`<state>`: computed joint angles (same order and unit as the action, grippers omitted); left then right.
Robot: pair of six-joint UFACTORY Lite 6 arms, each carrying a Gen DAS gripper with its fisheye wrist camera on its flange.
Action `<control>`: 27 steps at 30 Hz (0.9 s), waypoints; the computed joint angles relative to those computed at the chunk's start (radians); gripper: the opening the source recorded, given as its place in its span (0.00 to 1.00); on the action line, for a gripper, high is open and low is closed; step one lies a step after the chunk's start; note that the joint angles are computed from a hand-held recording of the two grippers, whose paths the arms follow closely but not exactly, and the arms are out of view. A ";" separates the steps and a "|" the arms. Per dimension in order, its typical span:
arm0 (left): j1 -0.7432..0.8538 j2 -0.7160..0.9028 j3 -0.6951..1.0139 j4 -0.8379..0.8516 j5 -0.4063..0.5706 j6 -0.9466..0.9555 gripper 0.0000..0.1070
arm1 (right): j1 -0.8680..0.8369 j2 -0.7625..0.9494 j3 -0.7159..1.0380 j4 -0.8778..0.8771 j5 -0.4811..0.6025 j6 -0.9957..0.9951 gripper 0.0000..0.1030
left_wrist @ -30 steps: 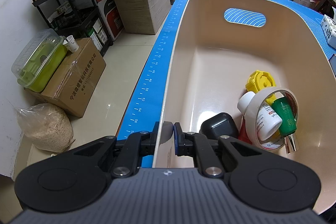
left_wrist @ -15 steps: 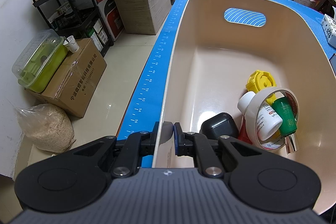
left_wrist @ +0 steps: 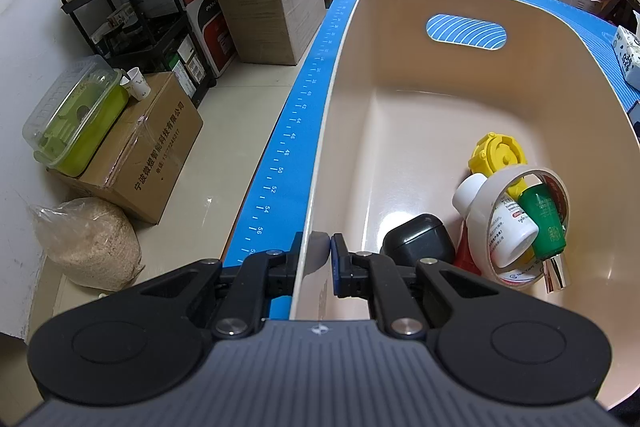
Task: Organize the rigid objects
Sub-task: 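Grasp the red patterned gift box with the right gripper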
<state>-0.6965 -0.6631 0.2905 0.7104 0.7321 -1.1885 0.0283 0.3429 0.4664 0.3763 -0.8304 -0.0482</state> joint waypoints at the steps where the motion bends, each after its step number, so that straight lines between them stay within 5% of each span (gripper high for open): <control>1: 0.001 0.000 -0.001 -0.001 -0.002 0.001 0.13 | -0.005 0.008 0.017 -0.005 0.027 -0.007 0.87; 6: -0.009 0.009 -0.004 0.011 -0.002 -0.018 0.13 | 0.003 0.011 0.023 -0.042 0.035 -0.012 0.61; 13: -0.010 0.009 -0.004 0.012 -0.002 -0.020 0.13 | 0.051 -0.059 -0.004 0.041 0.073 -0.068 0.60; 27: -0.012 0.009 -0.005 0.012 -0.002 -0.023 0.13 | 0.188 -0.552 -0.159 0.215 0.241 -0.202 0.60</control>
<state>-0.7082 -0.6546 0.2853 0.7224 0.7303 -1.2111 0.2161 -0.2091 0.3072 0.5912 -0.5899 -0.2501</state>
